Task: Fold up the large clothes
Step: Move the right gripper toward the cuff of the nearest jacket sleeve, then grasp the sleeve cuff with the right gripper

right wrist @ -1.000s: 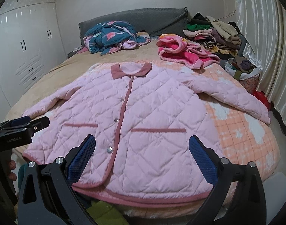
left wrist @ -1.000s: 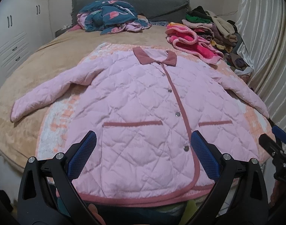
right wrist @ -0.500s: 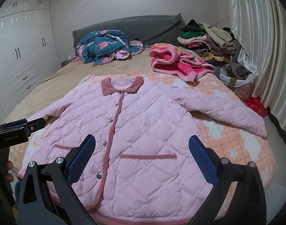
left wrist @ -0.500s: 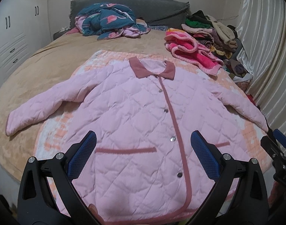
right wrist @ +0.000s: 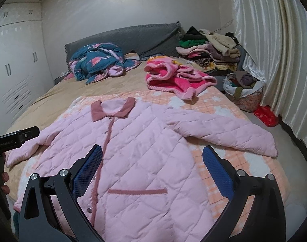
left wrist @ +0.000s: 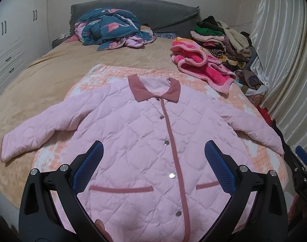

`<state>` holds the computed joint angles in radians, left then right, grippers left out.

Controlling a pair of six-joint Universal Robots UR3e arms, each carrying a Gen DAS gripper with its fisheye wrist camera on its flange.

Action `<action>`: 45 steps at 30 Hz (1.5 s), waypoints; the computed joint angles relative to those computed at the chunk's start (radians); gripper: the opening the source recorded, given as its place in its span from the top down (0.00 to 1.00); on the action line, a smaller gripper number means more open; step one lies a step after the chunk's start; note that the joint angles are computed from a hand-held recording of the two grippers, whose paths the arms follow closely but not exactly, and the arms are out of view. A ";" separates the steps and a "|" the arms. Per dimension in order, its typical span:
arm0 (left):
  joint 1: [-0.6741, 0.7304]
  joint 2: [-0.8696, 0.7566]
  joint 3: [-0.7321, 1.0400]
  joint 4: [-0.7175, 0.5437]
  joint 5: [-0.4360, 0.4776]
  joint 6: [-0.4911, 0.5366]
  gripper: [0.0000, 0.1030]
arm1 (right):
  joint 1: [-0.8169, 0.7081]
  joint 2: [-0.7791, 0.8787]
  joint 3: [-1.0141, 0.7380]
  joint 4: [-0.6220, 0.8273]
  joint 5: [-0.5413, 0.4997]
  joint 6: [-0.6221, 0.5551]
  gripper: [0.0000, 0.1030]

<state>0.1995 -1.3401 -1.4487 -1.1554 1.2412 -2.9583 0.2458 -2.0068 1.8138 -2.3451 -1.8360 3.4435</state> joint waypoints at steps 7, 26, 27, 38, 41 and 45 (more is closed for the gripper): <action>-0.132 -0.159 0.101 0.048 0.081 -0.045 0.09 | -0.207 -0.050 0.056 0.008 0.131 -0.044 0.04; -0.324 -0.596 0.490 0.032 0.221 -0.106 0.09 | -0.616 0.040 0.195 -0.091 0.275 -0.090 0.04; -0.332 -0.622 0.519 0.025 0.230 -0.112 0.09 | -0.638 0.053 0.201 -0.098 0.275 -0.085 0.04; -0.388 -0.855 0.789 -0.044 0.297 -0.144 0.09 | -0.855 0.165 0.254 -0.165 0.355 -0.079 0.04; -0.401 -0.917 0.858 -0.061 0.315 -0.140 0.09 | -0.919 0.187 0.276 -0.188 0.413 -0.076 0.04; -0.414 -1.008 0.973 -0.101 0.334 -0.151 0.09 | -0.993 0.248 0.280 -0.209 0.447 -0.044 0.04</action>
<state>-0.2141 -2.3483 -0.4762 -1.2560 1.5749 -3.1098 -0.7471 -1.7591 2.0935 -2.5540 -1.3891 3.3993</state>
